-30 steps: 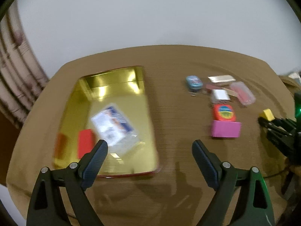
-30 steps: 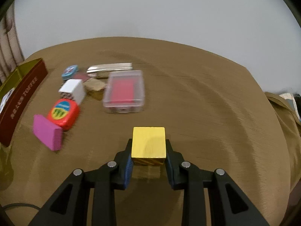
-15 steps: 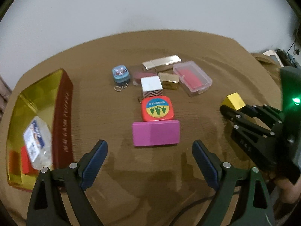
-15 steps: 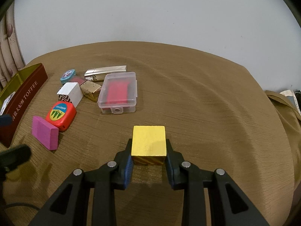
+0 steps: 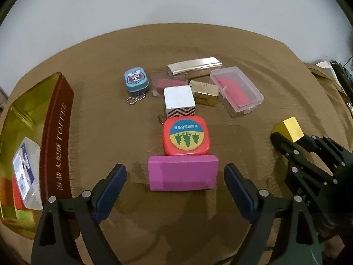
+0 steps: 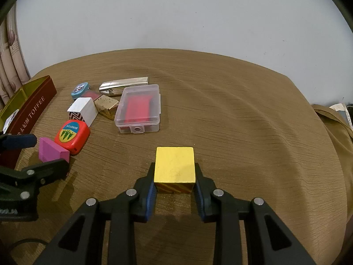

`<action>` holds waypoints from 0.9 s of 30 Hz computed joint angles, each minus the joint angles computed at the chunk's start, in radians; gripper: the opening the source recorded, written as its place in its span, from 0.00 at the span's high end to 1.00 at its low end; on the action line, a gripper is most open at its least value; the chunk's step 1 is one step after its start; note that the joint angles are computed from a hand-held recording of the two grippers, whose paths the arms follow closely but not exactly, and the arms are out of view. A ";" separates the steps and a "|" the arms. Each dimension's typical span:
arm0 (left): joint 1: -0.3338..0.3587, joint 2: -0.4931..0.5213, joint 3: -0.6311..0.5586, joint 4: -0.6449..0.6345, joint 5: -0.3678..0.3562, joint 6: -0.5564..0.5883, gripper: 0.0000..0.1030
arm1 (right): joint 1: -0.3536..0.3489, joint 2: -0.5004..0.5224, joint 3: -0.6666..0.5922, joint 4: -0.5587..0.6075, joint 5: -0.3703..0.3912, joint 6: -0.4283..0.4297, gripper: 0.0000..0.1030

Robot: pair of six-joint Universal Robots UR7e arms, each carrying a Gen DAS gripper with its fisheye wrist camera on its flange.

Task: Organize rigid objects
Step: 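Grasp the yellow cube with the right tool while the left tool grasps the pink block, then carry the pink block into the tin onto the red block and release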

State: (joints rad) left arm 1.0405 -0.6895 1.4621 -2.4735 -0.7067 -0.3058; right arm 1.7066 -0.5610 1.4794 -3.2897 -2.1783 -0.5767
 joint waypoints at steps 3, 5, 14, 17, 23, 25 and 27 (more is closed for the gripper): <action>0.010 0.007 -0.014 0.019 -0.016 -0.015 0.34 | 0.000 0.000 0.000 -0.001 -0.001 0.000 0.71; 0.015 0.009 -0.019 0.028 -0.021 -0.028 0.45 | 0.000 0.001 0.000 -0.001 -0.001 -0.001 0.71; 0.011 -0.001 0.016 -0.041 -0.001 -0.008 0.46 | 0.000 0.001 0.000 -0.003 0.000 -0.001 0.71; -0.002 -0.029 0.051 -0.064 0.020 0.004 0.46 | 0.000 0.002 -0.001 -0.003 -0.001 -0.003 0.71; -0.023 -0.064 0.099 -0.095 0.053 0.037 0.46 | 0.000 0.000 0.001 -0.004 -0.001 -0.002 0.71; -0.030 -0.069 0.107 -0.102 0.066 0.041 0.45 | 0.000 0.000 0.001 -0.004 -0.001 -0.001 0.71; -0.035 -0.083 0.121 -0.100 0.066 0.047 0.45 | 0.000 0.000 0.001 -0.004 -0.001 -0.002 0.71</action>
State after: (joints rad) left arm 1.0056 -0.7720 1.5836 -2.5733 -0.6412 -0.2583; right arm 1.7069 -0.5607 1.4805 -3.2937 -2.1796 -0.5788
